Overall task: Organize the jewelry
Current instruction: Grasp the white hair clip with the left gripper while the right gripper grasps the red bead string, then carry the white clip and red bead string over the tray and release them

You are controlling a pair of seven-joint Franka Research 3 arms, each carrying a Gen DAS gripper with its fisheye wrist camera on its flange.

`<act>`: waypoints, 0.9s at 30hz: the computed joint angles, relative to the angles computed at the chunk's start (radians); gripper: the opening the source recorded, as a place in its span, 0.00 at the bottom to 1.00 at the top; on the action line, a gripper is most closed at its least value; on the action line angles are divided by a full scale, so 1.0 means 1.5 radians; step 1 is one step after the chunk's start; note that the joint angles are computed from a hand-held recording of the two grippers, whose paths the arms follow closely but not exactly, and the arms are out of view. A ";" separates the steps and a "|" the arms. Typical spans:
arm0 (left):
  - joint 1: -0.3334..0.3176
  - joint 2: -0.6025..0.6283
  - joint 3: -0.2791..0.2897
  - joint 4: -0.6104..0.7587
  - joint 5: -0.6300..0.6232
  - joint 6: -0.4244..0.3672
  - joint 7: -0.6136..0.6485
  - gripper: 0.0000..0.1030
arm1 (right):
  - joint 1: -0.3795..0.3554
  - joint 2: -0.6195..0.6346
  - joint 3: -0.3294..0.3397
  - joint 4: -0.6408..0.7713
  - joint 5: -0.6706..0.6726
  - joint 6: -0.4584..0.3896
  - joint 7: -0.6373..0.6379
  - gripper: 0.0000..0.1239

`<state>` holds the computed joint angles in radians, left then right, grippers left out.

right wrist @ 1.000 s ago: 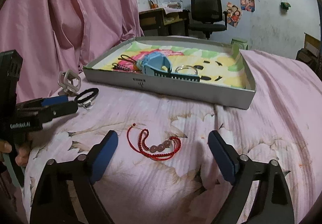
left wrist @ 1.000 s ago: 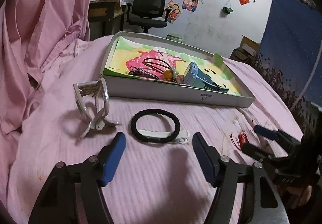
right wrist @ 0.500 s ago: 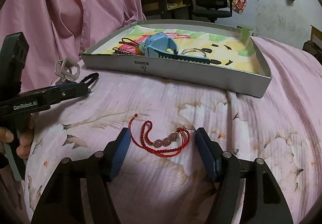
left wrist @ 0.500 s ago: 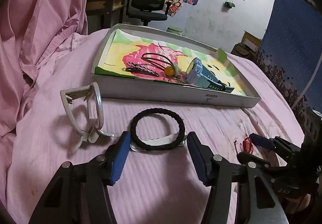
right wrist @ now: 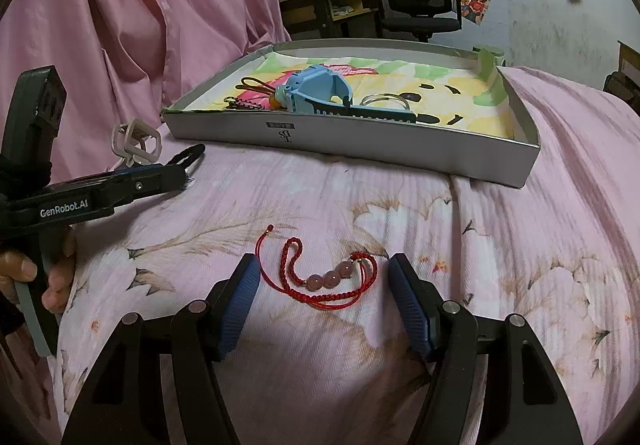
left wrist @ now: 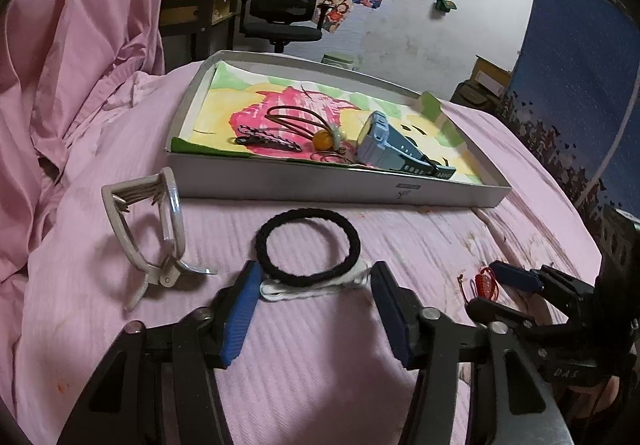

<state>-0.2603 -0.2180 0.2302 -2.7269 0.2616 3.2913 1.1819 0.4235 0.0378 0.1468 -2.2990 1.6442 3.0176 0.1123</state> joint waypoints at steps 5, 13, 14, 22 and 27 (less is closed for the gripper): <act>0.035 -0.007 -0.045 -0.002 -0.003 -0.020 0.015 0.26 | 0.000 -0.002 0.000 -0.001 0.004 -0.003 0.000 0.50; -0.093 0.004 0.057 0.023 -0.060 -0.053 0.101 0.46 | 0.000 0.000 0.000 -0.001 -0.004 -0.005 0.010 0.50; -0.101 0.007 0.061 0.028 -0.068 -0.058 0.113 0.46 | 0.000 0.001 0.000 -0.001 -0.013 -0.005 0.020 0.50; -0.190 0.022 0.118 0.057 -0.165 -0.083 0.228 0.32 | -0.002 0.005 0.002 0.000 -0.028 0.000 0.035 0.40; -0.125 0.027 0.045 0.060 -0.168 -0.092 0.236 0.19 | -0.007 0.002 -0.002 -0.002 -0.007 -0.011 0.026 0.30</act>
